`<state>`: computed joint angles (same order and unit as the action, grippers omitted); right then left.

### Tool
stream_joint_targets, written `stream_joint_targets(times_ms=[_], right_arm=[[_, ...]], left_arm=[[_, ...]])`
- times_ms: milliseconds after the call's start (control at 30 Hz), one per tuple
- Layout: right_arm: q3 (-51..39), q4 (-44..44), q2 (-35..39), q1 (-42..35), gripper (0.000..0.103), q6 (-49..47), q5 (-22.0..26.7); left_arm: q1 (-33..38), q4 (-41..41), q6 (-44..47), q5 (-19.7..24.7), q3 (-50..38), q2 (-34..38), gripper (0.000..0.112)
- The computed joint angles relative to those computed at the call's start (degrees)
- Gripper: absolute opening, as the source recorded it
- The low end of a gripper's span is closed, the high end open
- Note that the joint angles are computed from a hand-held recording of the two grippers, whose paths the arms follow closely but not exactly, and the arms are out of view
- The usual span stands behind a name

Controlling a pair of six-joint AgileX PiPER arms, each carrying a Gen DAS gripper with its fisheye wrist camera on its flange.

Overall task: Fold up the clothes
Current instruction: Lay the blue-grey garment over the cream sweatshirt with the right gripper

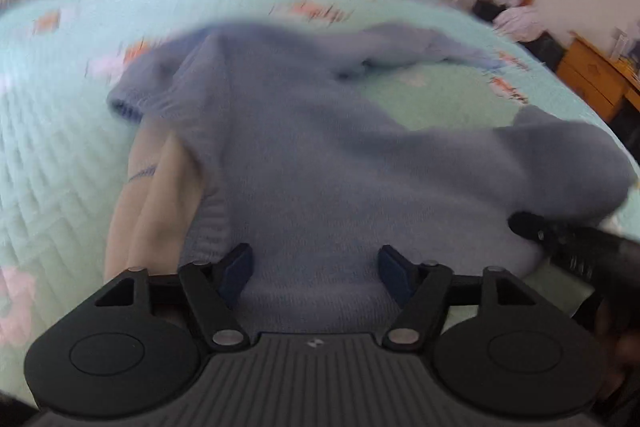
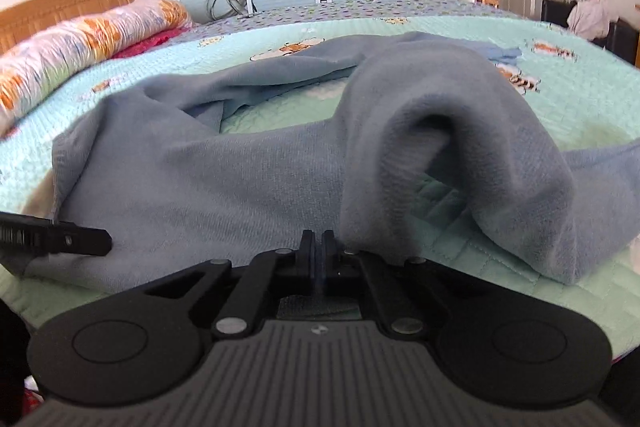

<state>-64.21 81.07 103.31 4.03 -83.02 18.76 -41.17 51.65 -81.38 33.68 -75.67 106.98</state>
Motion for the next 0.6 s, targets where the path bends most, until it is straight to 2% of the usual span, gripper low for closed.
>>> stream_joint_targets(times_ms=[67, 133, 167, 233, 367, 500, 567, 600], right_arm=[[-0.2, 2.5, 0.9, -2.4, 0.002, 0.5, 4.2], [-1.0, 3.8, 2.1, -4.1, 0.002, 2.8, 7.3], [-1.6, 2.5, 2.4, -4.2, 0.001, 4.6, 7.8], [-2.0, 0.0, 2.1, -3.8, 0.002, 5.3, 7.4], [-1.8, -3.1, 1.3, -3.9, 0.002, 5.5, 7.8], [-2.2, -5.5, 1.0, -5.5, 0.002, 10.1, 10.6], [-2.2, -7.8, 0.3, -5.6, 0.007, 13.6, 11.2], [-1.9, -8.6, -0.4, -5.6, 0.019, 14.7, 11.8]], left_arm=[[-0.7, 6.0, -5.6, -1.3, 2.5, -0.5, 0.083], [0.7, 10.4, -11.3, -5.8, 5.8, -1.7, 0.092], [1.3, 10.3, -11.2, -7.2, 6.1, -1.8, 0.093], [2.0, 5.3, -5.5, -8.4, 4.5, -1.2, 0.103], [1.2, 5.1, -4.5, -6.3, 2.3, 0.3, 0.103], [2.0, 5.4, -6.6, -7.6, 3.2, -0.9, 0.103], [2.6, 10.0, -13.7, -8.7, 5.1, -2.4, 0.103], [3.0, 11.7, -16.3, -9.4, 5.7, -3.0, 0.103]])
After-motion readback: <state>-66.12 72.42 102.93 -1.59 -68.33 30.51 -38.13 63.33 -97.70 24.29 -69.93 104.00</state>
